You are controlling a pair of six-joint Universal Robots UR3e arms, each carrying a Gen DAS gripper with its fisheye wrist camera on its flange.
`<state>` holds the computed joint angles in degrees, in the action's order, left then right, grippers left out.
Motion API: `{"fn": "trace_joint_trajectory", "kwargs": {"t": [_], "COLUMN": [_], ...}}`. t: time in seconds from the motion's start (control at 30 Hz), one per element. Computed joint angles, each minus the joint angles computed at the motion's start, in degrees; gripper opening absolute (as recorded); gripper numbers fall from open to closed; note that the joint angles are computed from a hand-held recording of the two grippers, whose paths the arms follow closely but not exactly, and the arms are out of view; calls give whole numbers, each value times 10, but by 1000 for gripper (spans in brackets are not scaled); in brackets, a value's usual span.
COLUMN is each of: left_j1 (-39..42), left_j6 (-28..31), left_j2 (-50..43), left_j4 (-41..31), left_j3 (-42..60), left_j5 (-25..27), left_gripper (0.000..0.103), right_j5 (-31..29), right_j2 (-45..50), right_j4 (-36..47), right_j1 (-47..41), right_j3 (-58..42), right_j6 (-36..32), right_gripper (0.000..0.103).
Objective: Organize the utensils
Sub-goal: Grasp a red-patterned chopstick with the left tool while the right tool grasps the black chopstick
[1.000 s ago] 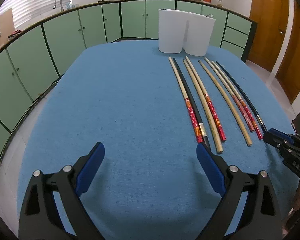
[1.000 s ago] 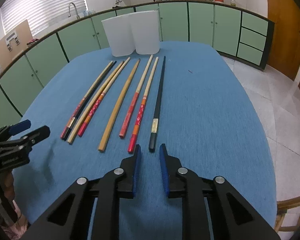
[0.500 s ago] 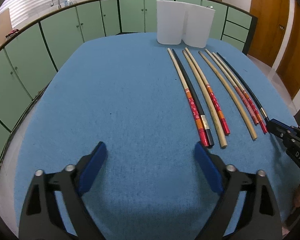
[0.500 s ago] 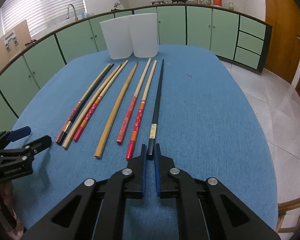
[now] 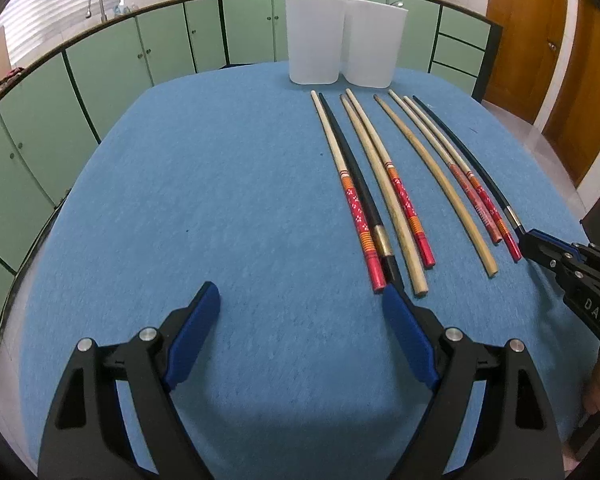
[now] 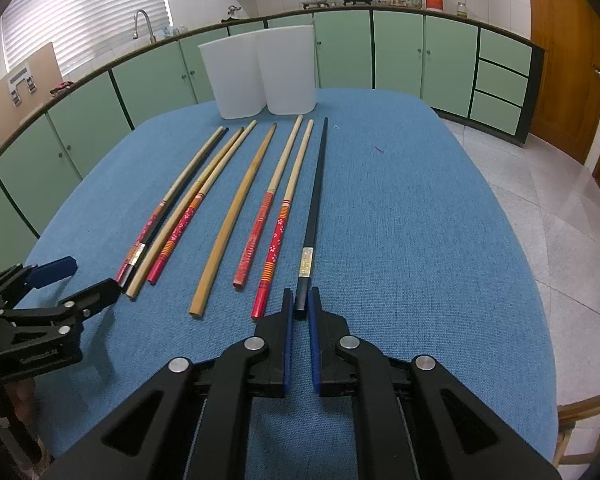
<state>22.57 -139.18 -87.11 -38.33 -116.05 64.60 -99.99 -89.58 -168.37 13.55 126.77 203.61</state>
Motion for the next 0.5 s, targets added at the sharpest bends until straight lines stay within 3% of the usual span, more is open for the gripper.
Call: {"fn": "trace_joint_trajectory", "kwargs": {"t": [0.13,0.37,0.5], "left_j1": [-8,-15,-24], "left_j6": [-10,-21,-37], "left_j2": [-11,-10,-9], "left_j4": [8,7,44], "left_j3": [7,9,-10], "left_j5": [2,0,5], "left_gripper": [81,70,64], "right_j5": [2,4,2], "right_j2": [-1,-2,1], "right_j4": [0,-3,-13], "right_j1": [-1,-4,-3], "right_j3": [1,4,8], "right_j6": [-1,1,4], "right_gripper": [7,7,7]}}
